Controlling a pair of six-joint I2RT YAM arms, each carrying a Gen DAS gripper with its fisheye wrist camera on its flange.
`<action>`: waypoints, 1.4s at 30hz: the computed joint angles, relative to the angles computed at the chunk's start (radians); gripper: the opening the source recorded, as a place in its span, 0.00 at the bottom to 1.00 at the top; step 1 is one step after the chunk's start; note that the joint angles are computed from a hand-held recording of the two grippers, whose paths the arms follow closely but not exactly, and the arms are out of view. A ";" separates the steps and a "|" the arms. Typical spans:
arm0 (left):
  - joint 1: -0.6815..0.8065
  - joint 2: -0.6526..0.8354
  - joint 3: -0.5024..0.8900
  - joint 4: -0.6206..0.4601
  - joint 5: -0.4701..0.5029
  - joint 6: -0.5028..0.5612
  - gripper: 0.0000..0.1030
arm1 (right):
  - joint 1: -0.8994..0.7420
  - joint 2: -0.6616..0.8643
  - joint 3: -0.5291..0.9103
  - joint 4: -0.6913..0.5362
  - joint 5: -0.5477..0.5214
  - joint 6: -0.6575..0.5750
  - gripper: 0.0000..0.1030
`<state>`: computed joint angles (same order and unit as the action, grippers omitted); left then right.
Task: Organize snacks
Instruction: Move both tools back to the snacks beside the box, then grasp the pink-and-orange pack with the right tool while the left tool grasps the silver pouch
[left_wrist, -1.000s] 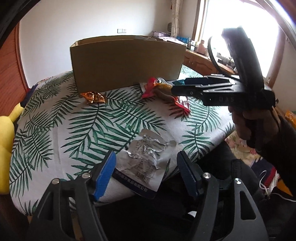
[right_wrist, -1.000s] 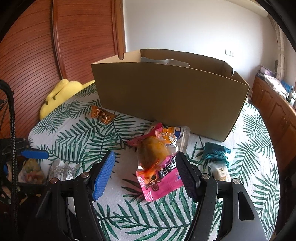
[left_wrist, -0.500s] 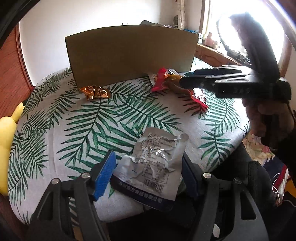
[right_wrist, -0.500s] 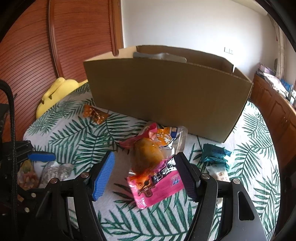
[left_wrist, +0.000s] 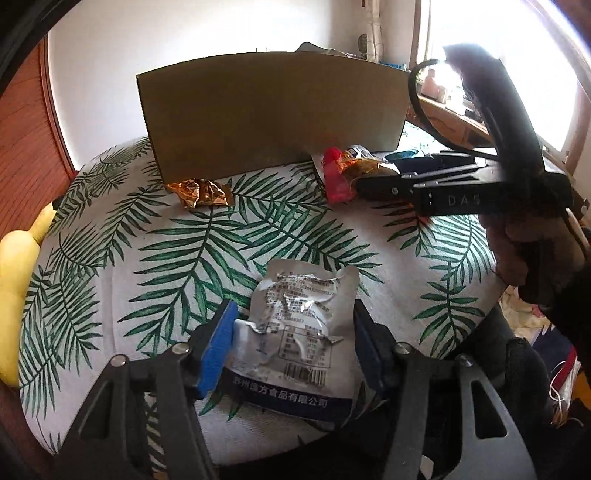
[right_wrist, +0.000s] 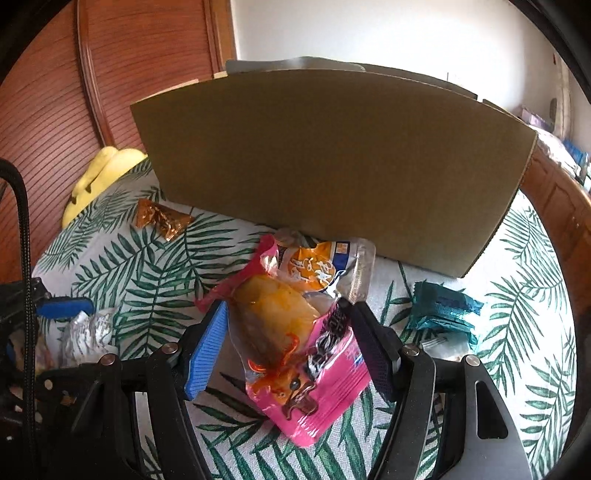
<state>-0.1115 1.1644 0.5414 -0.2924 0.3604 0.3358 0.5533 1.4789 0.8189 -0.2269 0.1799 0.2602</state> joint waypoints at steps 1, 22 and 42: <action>0.006 -0.002 0.001 -0.005 0.008 -0.003 0.58 | 0.001 0.005 0.003 -0.001 -0.001 0.000 0.67; 0.043 -0.030 0.034 -0.009 0.087 -0.102 0.58 | 0.024 -0.007 -0.030 0.051 0.056 -0.002 0.45; 0.052 -0.062 0.070 -0.025 0.101 -0.139 0.58 | 0.044 -0.116 -0.123 0.144 0.099 0.001 0.44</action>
